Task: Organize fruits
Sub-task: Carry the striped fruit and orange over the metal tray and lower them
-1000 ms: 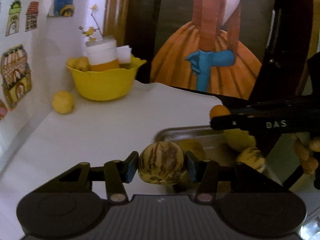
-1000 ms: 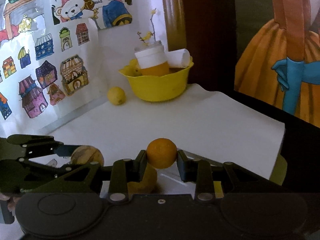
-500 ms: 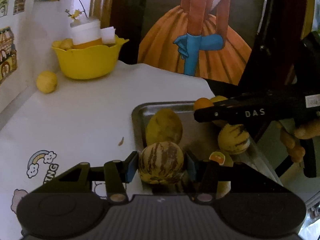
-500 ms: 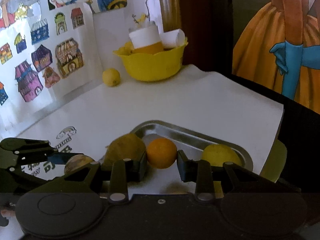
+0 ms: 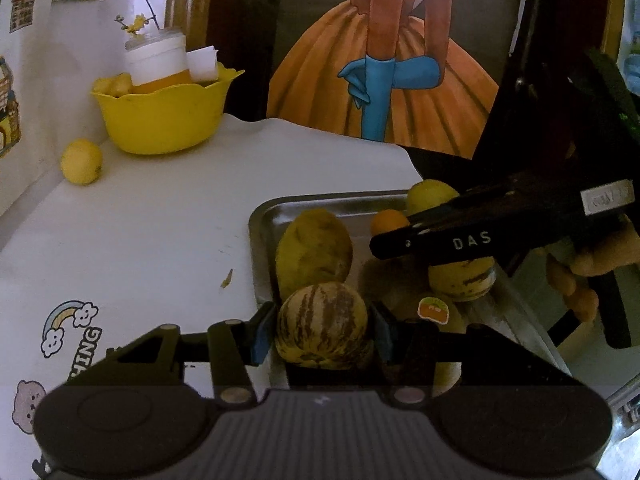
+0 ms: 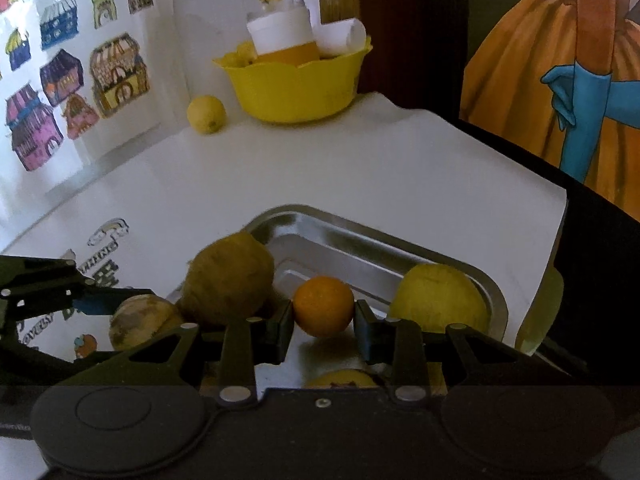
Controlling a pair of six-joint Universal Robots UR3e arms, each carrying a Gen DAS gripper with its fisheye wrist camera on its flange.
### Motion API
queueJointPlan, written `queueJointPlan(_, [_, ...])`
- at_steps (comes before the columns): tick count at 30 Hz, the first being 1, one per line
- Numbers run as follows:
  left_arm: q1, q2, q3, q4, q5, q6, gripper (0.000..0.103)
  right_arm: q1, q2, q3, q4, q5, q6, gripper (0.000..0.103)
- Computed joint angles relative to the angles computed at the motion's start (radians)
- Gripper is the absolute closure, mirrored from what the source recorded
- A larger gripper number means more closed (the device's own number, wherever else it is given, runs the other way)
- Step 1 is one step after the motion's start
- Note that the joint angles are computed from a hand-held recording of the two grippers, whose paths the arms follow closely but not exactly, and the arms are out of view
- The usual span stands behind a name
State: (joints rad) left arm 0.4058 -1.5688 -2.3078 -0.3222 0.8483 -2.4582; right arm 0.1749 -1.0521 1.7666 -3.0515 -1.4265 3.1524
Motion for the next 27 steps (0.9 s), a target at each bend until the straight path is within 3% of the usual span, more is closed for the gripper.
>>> queueJointPlan(27, [-0.036,-0.001,0.026,-0.034,0.043,0.008,0.048,0.038,0.027,-0.137,0.196,-0.059,-0.018,0.068])
